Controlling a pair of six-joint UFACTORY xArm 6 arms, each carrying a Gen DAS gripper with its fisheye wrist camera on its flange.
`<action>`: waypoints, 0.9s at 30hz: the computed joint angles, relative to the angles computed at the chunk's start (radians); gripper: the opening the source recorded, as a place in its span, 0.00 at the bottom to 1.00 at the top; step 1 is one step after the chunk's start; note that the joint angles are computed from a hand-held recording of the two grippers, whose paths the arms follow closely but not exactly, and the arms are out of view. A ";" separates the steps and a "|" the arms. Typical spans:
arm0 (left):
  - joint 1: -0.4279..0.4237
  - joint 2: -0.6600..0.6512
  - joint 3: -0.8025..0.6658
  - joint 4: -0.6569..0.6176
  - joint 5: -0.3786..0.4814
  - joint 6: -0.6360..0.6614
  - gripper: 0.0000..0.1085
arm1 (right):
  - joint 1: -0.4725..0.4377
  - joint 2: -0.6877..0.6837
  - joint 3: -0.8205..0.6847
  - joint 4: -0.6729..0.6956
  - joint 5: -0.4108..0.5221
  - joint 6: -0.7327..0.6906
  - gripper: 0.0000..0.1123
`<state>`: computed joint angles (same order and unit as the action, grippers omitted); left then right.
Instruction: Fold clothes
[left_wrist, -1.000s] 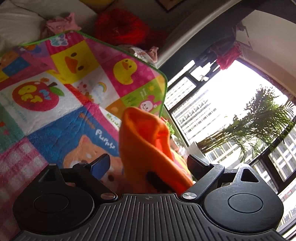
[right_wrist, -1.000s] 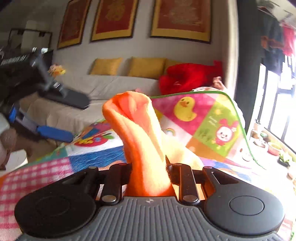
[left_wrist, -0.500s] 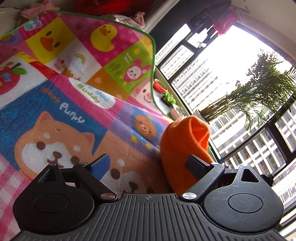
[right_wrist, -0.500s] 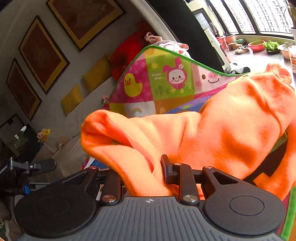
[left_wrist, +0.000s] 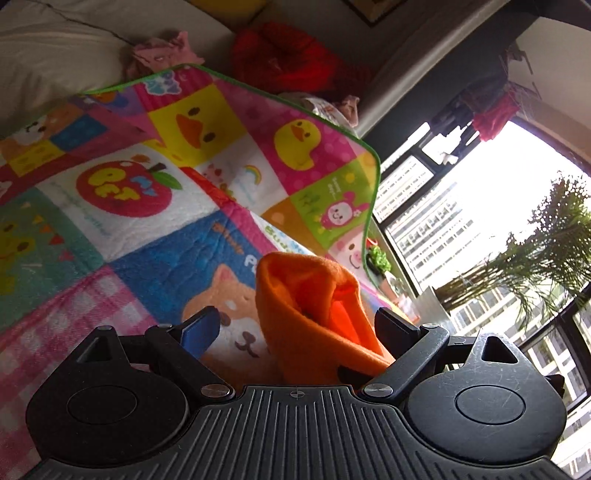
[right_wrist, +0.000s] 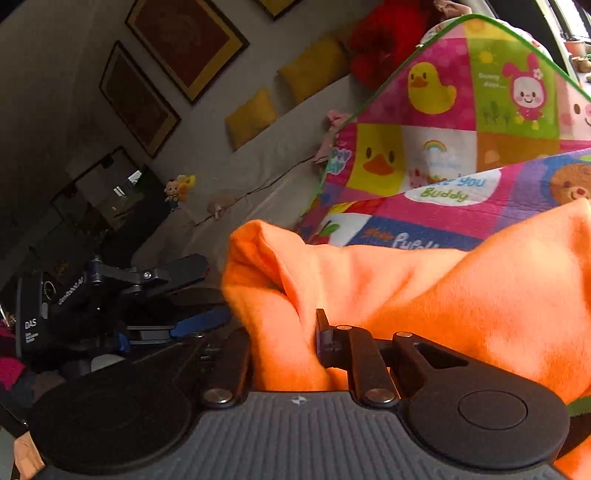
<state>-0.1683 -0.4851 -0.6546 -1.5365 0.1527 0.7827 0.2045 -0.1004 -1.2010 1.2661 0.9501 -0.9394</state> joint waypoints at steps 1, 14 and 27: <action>0.002 -0.011 0.002 -0.018 -0.007 0.016 0.87 | -0.005 -0.010 0.001 0.017 -0.002 -0.013 0.11; -0.145 0.171 -0.142 0.090 -0.013 -0.056 0.88 | -0.232 0.045 0.006 -0.027 -0.309 0.014 0.12; -0.281 0.433 -0.343 0.413 0.010 -0.290 0.88 | -0.150 0.097 0.004 -0.065 -0.516 -0.346 0.33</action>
